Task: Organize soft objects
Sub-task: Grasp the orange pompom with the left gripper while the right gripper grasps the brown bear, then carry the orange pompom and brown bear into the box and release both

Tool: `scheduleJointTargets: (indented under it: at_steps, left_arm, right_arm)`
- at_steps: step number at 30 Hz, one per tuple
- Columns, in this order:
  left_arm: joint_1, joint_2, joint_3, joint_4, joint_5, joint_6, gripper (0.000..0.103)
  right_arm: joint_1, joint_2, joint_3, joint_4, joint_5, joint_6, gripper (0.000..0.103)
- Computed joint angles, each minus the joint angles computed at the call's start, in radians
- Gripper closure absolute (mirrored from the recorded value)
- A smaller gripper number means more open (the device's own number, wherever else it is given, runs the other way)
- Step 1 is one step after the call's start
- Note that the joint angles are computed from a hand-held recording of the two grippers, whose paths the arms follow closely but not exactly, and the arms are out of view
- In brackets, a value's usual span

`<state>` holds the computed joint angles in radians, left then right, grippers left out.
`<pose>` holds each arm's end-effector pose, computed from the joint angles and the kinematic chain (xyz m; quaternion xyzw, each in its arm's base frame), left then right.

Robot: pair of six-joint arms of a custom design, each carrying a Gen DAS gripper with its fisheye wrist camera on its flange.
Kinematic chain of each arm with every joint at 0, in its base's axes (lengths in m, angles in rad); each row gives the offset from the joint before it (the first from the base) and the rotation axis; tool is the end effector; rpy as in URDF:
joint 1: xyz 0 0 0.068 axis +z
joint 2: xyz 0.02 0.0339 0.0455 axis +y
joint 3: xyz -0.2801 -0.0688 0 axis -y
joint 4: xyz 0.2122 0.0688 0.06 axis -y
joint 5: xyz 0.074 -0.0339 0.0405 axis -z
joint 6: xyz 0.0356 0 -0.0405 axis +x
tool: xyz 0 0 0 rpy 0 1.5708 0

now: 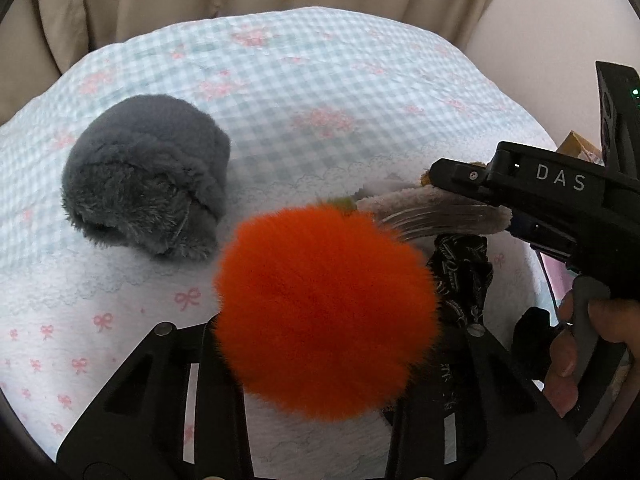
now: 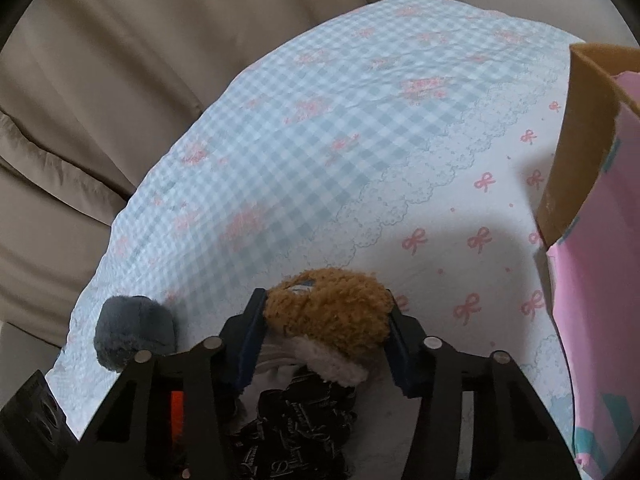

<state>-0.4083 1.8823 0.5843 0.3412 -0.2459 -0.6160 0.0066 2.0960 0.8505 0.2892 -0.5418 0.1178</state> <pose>0.2635 -0.1045 0.1032 -0.1349 0.9371 -0.0451 0.3187 0.3452 0.0206 0.0886 -0.0298 0.9215 0.2727 0.2750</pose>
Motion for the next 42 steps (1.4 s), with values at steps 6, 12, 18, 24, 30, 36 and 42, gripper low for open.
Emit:
scheduleJointTargets:
  at_steps: [6,12,18,24,30,36,42]
  left_arm:
    - [-0.002,-0.093,-0.017,-0.053,-0.011,-0.001,0.073]
    - [-0.008,-0.237,-0.011,-0.19,-0.03,-0.013,0.073]
    - [-0.061,-0.422,0.062,-0.445,-0.08,-0.057,0.073]
    - [-0.169,-0.591,0.274,-0.84,-0.157,-0.135,0.073]
    - [-0.311,-0.61,0.585,-1.174,-0.233,-0.252,0.073]
    - [-0.499,-0.435,1.006,-1.493,-0.347,-0.389,0.073]
    - [-0.624,-0.201,1.461,-1.766,-0.384,-0.564,0.073]
  right_arm:
    - [0.0,-0.073,-0.045,0.015,0.021,0.004,0.059]
    - [-0.024,-0.166,-0.061,-0.047,0.0,0.013,0.059]
    - [-0.052,-0.327,-0.061,-0.198,-0.015,-0.025,0.059]
    - [-0.138,-0.533,0.014,-0.491,-0.069,-0.105,0.059]
    - [-0.322,-0.676,0.226,-0.905,-0.182,-0.279,0.059]
    - [-0.555,-0.634,0.518,-1.313,-0.298,-0.542,0.059]
    - [-0.791,-0.433,0.9,-1.73,-0.357,-0.866,0.059]
